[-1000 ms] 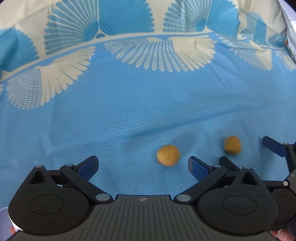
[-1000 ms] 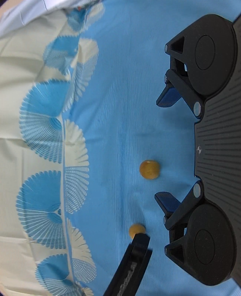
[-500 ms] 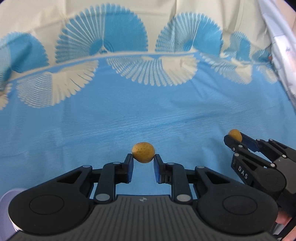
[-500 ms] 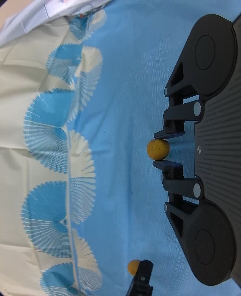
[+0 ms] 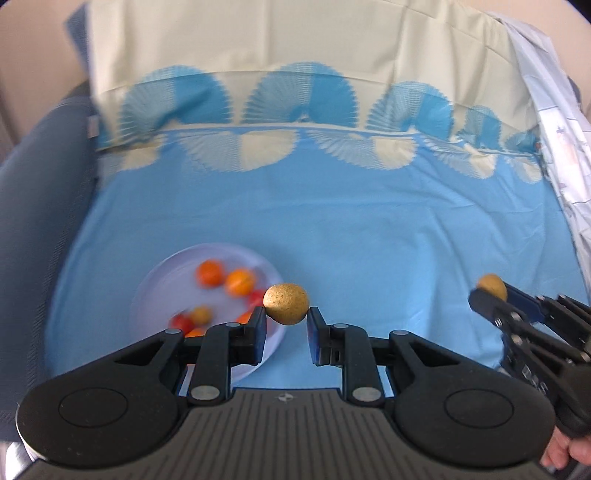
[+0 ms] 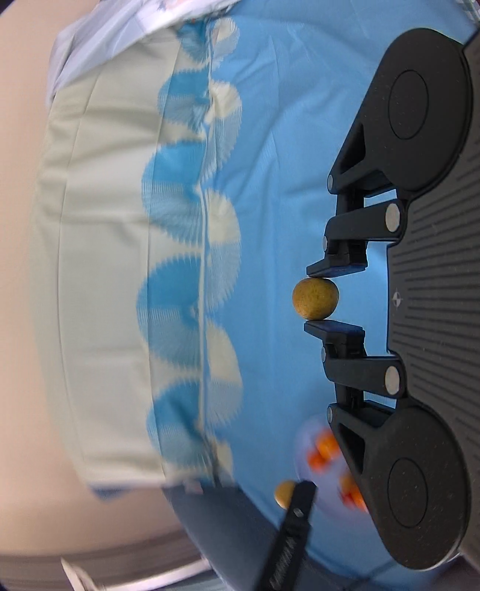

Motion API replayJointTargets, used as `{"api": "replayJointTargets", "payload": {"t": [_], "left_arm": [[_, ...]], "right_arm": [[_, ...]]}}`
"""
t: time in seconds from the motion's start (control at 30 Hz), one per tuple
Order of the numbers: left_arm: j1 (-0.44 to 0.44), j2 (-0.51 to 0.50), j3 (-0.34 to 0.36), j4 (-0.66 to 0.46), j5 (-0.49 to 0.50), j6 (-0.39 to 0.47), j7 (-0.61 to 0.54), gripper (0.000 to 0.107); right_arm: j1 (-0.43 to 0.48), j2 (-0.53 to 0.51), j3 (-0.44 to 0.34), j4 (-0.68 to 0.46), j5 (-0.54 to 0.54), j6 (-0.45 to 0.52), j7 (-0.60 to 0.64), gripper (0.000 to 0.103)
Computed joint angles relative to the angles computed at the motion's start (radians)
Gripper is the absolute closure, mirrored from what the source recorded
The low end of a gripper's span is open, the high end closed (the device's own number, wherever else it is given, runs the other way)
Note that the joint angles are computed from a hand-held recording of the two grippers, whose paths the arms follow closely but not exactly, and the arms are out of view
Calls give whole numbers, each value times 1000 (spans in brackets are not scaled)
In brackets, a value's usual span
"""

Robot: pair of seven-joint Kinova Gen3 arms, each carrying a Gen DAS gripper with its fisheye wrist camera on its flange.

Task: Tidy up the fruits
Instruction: 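Carry both yellow fruits over the plate and open both tools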

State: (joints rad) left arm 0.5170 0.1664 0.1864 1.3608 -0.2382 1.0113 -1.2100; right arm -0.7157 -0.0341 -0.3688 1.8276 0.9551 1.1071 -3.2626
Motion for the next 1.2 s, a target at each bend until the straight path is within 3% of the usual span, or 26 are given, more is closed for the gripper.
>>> {"api": "replayJointTargets", "payload": {"t": [0.2, 0.57, 0.8, 1.2], "left_arm": [[-75, -193, -3, 173, 20, -16, 5, 82], [-234, -431, -9, 349, 156, -37, -78, 82], [-301, -469, -7, 374, 216, -42, -120, 82], [-330, -450, -2, 367, 251, -57, -147, 82]], "right_arm": [[-121, 51, -67, -134, -8, 78, 6, 77], [-339, 153, -26, -313, 10, 178, 69, 77], [-408, 174, 7, -358, 30, 236, 91, 77], [-399, 174, 25, -358, 1, 219, 104, 77]]}}
